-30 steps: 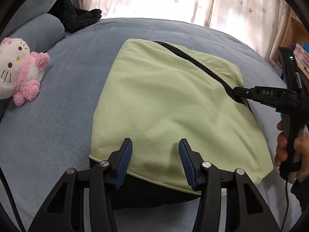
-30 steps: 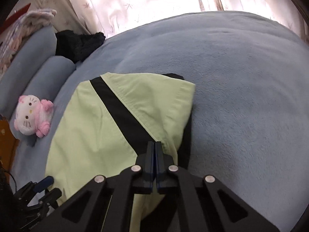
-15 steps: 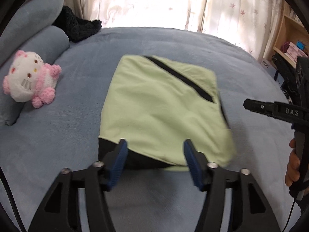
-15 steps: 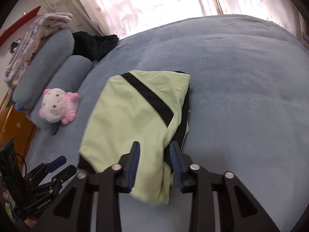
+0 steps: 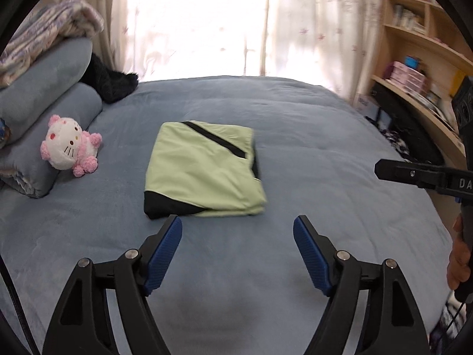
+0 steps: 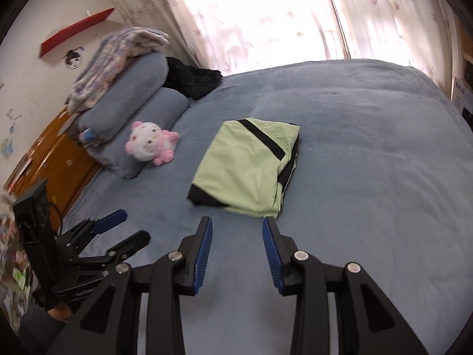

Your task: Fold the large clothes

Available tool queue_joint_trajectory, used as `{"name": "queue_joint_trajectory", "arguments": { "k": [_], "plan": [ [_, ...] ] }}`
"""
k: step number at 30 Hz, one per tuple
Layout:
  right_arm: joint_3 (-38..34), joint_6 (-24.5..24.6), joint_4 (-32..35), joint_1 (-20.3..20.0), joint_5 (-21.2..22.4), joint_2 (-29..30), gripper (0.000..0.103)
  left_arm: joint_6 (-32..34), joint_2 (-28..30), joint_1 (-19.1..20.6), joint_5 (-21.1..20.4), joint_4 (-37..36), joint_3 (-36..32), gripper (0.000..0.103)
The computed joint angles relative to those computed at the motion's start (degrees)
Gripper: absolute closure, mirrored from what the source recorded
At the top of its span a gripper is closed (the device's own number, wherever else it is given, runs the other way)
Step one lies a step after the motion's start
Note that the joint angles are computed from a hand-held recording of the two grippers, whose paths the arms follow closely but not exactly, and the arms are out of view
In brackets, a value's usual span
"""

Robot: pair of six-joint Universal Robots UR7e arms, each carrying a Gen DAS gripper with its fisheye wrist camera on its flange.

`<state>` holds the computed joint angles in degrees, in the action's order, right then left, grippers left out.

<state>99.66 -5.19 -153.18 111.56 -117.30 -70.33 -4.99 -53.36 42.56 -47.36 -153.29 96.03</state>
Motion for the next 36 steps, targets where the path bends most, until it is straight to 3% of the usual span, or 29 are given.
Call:
{"name": "queue_joint_trajectory", "arguments": {
  "k": [4,9,16,22,29,31,36],
  "plan": [
    [6.5,2.1,0.6,4.0,-2.0,-6.6,0.053,-3.2,-4.5,-4.7,0.6,0.0,6.8,0.019],
    [13.3,4.8,0.8,7.4,-5.0,-12.8,0.052,-7.6,-8.5,-10.0,2.2,0.3,14.1,0.018],
    [23.4,6.9,-5.3,8.9,-10.0,-17.7,0.052,-17.1,-10.6,-14.4,3.1,2.0,20.6,0.017],
    [30.4,10.4,-10.3,8.9,-15.3,-18.4,0.051,-25.5,-9.6,-17.3,7.7,2.8,24.0,0.011],
    [35.7,13.8,-15.7,8.5,-17.6,-18.9,0.047,-34.8,-7.5,-19.2,11.3,6.0,25.4,0.011],
    [36.7,14.6,-16.4,8.5,-18.1,-19.4,0.040,-37.3,-7.1,-19.5,11.5,7.6,25.4,0.011],
    [37.5,14.9,-16.6,9.3,-20.0,-19.2,0.039,-41.7,-6.3,-19.9,10.9,11.5,25.0,0.011]
  ]
}}
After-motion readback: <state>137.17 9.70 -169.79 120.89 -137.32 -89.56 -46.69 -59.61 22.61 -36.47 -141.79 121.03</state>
